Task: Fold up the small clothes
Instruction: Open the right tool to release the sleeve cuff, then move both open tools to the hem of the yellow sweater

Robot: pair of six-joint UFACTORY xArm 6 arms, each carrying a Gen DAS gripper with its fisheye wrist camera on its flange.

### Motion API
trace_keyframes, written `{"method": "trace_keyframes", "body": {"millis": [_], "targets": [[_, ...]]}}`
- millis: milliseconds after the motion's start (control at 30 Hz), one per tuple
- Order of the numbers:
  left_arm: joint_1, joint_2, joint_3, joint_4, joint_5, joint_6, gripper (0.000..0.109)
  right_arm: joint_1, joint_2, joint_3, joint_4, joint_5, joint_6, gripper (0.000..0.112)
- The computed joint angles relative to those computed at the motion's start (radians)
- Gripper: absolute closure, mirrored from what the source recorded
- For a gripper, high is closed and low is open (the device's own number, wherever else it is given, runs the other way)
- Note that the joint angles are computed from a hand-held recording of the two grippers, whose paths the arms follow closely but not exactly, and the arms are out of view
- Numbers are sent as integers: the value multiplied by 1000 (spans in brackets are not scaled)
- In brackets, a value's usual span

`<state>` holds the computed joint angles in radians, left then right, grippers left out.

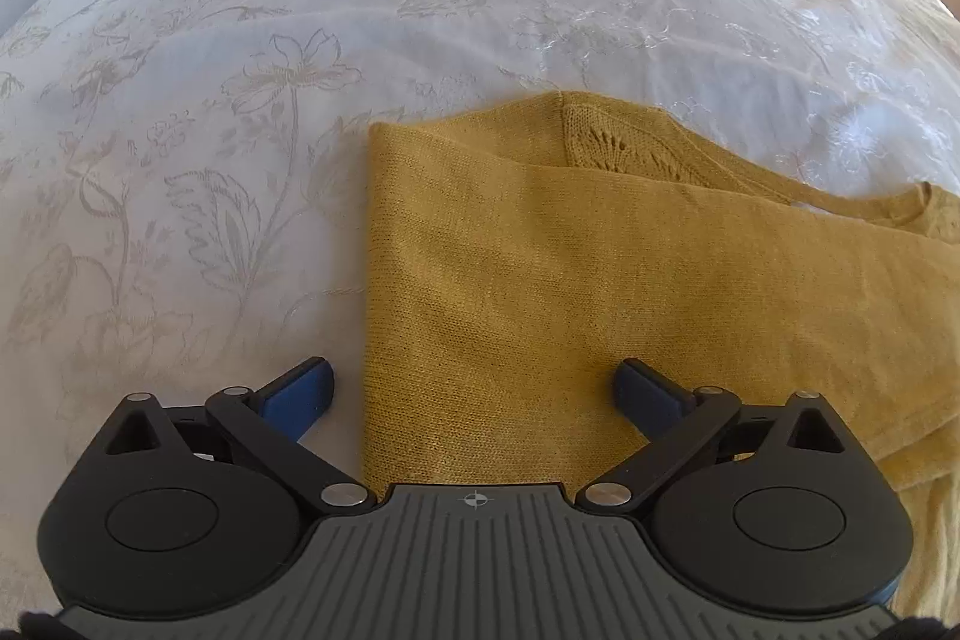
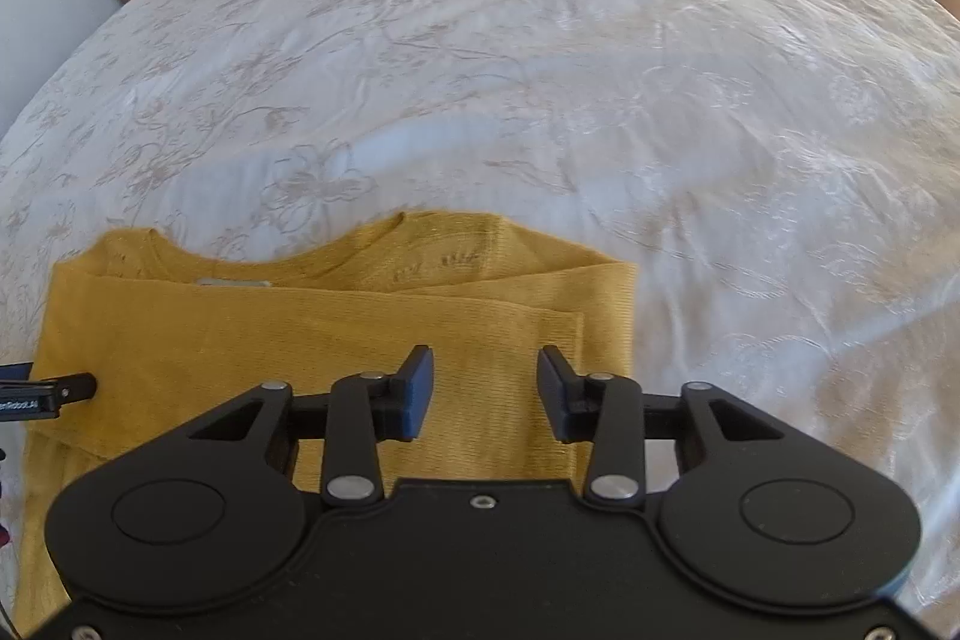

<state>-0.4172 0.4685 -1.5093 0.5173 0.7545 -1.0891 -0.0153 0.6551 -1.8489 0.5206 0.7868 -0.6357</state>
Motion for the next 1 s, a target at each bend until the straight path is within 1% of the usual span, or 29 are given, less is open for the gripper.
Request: {"method": "trace_keyframes", "body": {"millis": [67, 100, 167, 233, 300, 333, 367, 467, 567, 767, 1000], "targets": [[3, 0, 8, 5, -14, -5, 6, 12, 7, -3, 22, 16, -41, 47], [5, -3, 14, 7, -21, -2, 6, 17, 13, -4, 24, 18, -50, 45], [10, -8, 27, 10, -37, 5, 6, 27, 27, -8, -2, 12, -50, 37], [19, -8, 32, 6, -53, 24, 6, 33, 45, -13, -66, -6, -24, 35], [27, -16, 46, 19, -66, 20, 6, 28, 58, -10, -136, -27, 31, 32], [32, -17, 47, 18, -67, 19, 6, 21, 63, -11, -153, -32, 56, 25], [36, -17, 46, 16, -67, 17, 6, 13, 72, -21, -168, -25, 86, 20], [42, -30, 53, 15, -54, 14, 6, -12, 74, -32, -198, -6, 159, 20], [35, -60, 73, 9, -41, 22, 6, -40, 30, 13, -159, -2, 163, 20], [-18, -187, 198, 10, -43, -37, 6, -90, -138, 214, -56, -8, 79, 20], [-129, -346, 360, -54, -2, -83, 6, -148, -327, 434, 2, 60, -33, 19]]}}
